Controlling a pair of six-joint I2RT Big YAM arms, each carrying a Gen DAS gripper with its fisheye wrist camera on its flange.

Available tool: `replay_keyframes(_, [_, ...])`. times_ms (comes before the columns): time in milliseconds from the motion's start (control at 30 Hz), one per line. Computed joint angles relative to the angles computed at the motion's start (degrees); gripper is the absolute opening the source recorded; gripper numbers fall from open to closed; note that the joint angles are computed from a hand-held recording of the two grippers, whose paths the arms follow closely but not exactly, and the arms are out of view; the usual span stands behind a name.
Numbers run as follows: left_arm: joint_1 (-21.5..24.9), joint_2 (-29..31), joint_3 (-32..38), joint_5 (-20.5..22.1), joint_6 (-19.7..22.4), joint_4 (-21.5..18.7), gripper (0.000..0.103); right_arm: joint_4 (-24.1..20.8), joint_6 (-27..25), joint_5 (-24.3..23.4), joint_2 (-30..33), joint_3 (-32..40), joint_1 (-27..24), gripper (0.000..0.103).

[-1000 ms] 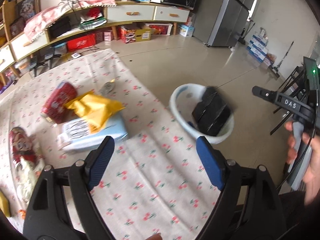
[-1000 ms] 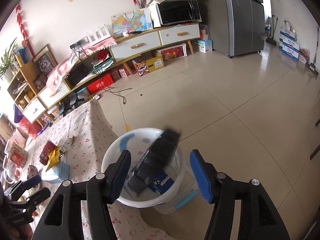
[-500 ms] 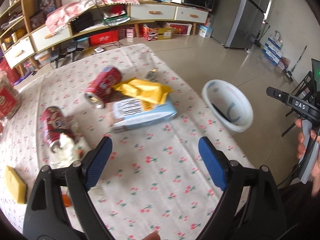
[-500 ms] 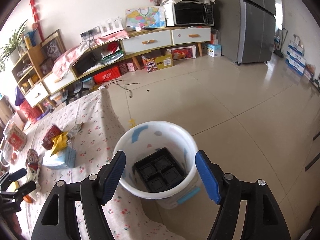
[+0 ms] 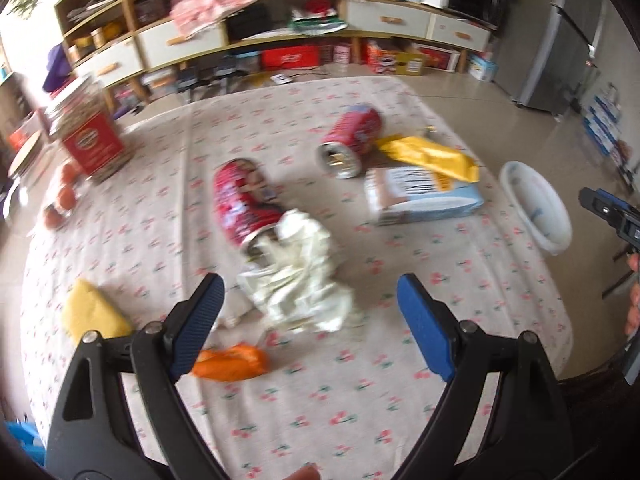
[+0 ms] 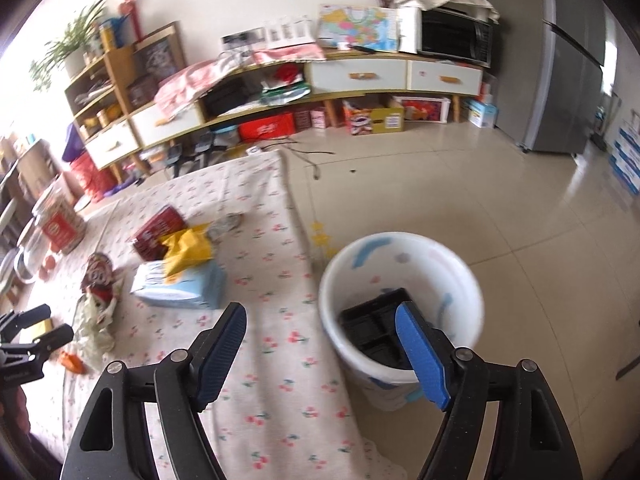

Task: Collect trash
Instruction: 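Grasp the yellow sponge with the left gripper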

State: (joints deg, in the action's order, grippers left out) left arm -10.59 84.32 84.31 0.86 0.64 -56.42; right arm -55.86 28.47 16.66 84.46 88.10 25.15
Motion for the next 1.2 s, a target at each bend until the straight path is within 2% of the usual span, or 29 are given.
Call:
replay_keyframes(100, [2.5,-0.2,-0.7,-2.5,-1.3,-0.3,0.088,-0.3,-1.0,0.0,2.1,2.3,1.7,0.080])
replay_keyframes(267, [7.2,0.2,-1.6,-2.6,-6.0,-1.2,0.088,-1.6,-1.4,0.0,5.9,6.3,4.1,0.081])
replay_keyframes(367, [9.4,0.4,-2.4,-4.5,-8.3,-0.9,0.088,-1.5,-1.2,-1.3,7.8,8.3,5.0,0.081])
replay_keyframes(767, [14.5,1.9,-5.2,-11.3,-14.0,0.4,0.088,-4.6,-2.5,-1.7,15.1,16.1,7.8,0.082])
replay_keyframes(967, [15.7,3.8,-4.2,-9.2,-17.0,-0.4,0.088,-5.7,-1.8,-0.8,17.2,18.4,7.7,0.082])
replay_keyframes(1133, [16.0,3.7,-4.6,-7.6,-16.6,1.0,0.088,-6.2,-0.4,-1.2,18.4,19.7,6.7,0.082])
replay_keyframes(1200, [16.2,3.4,-4.8,-6.2,-16.1,1.9,0.082,-6.8,-0.1,-1.5,19.1,20.6,6.4,0.082])
